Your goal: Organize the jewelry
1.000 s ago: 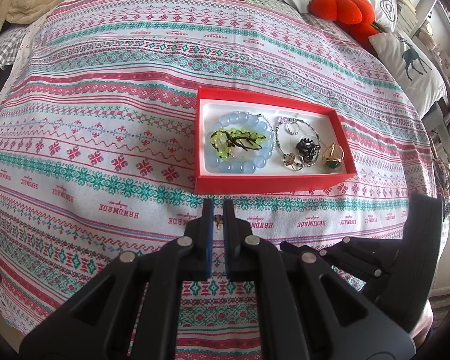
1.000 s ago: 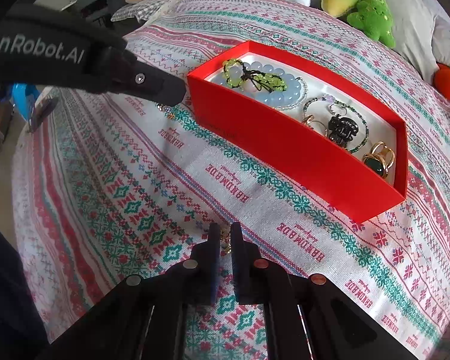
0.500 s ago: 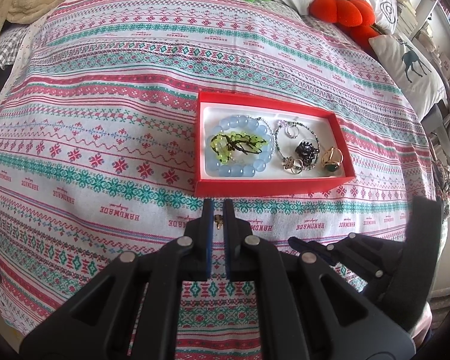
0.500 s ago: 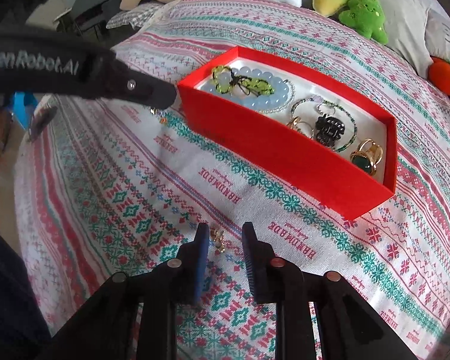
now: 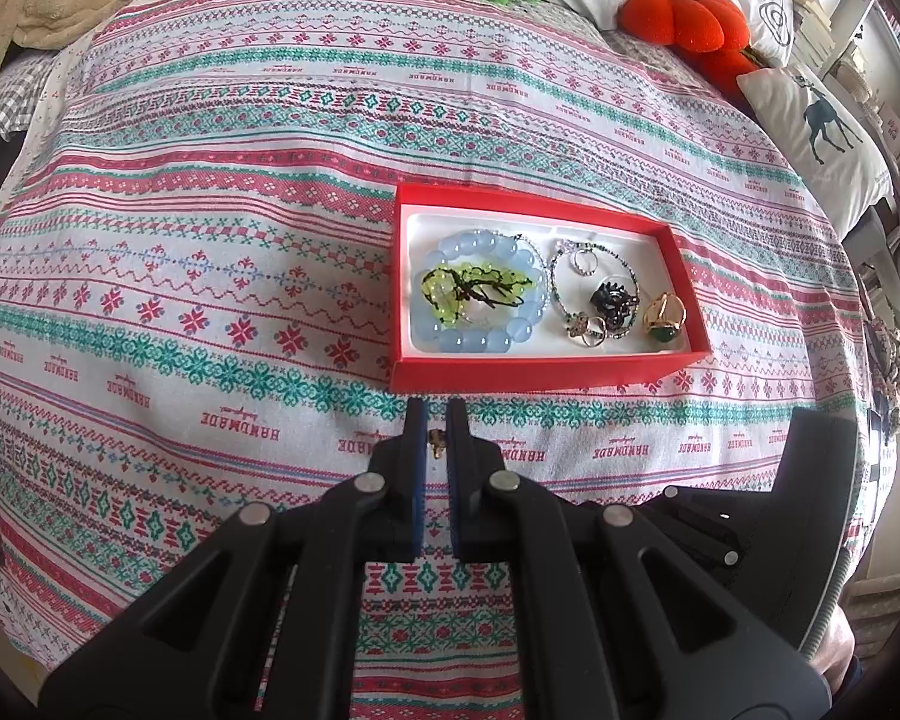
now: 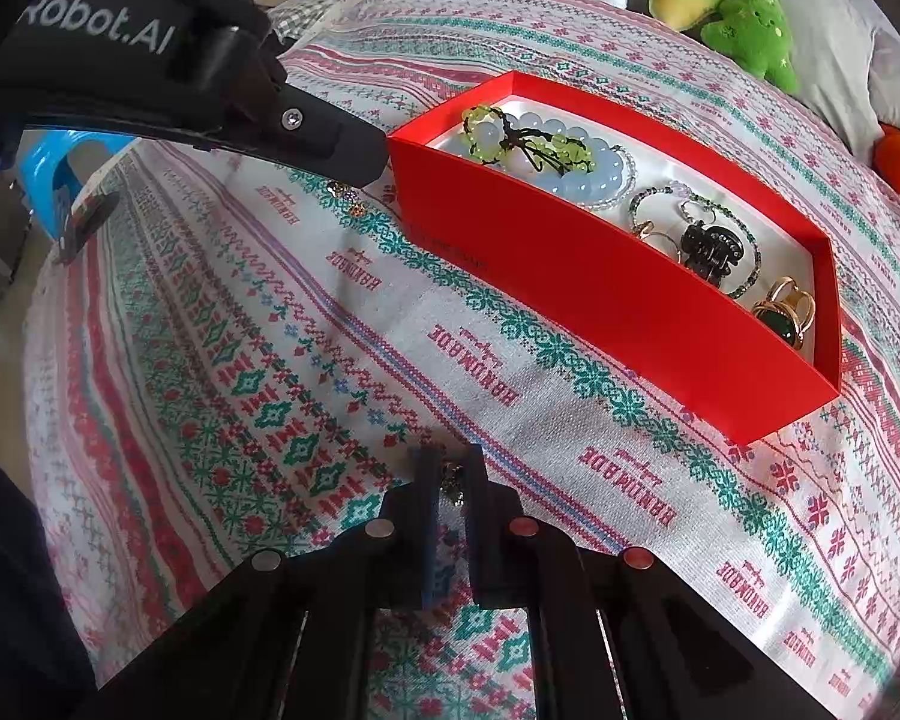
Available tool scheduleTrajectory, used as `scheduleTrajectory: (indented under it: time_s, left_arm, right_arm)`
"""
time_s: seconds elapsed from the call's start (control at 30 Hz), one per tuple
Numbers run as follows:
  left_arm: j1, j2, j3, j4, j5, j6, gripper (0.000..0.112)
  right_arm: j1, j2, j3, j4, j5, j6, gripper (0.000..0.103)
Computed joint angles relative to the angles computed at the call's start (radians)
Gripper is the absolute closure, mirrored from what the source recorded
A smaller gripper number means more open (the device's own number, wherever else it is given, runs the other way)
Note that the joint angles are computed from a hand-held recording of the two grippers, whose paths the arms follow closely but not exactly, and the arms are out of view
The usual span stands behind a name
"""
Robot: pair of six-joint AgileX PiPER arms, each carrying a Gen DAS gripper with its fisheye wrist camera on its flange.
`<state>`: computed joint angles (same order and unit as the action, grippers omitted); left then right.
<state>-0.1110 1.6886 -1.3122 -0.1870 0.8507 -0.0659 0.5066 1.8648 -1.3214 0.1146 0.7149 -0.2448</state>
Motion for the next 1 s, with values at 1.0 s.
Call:
scheduleTrajectory:
  time_s: [1.0]
  left_arm:
    - [0.028,-0.018,-0.074,-0.138,0.003,0.063,0.105]
  right_arm:
    - [-0.203,-0.195,0.029,0.321,-0.078,-0.142,0.096]
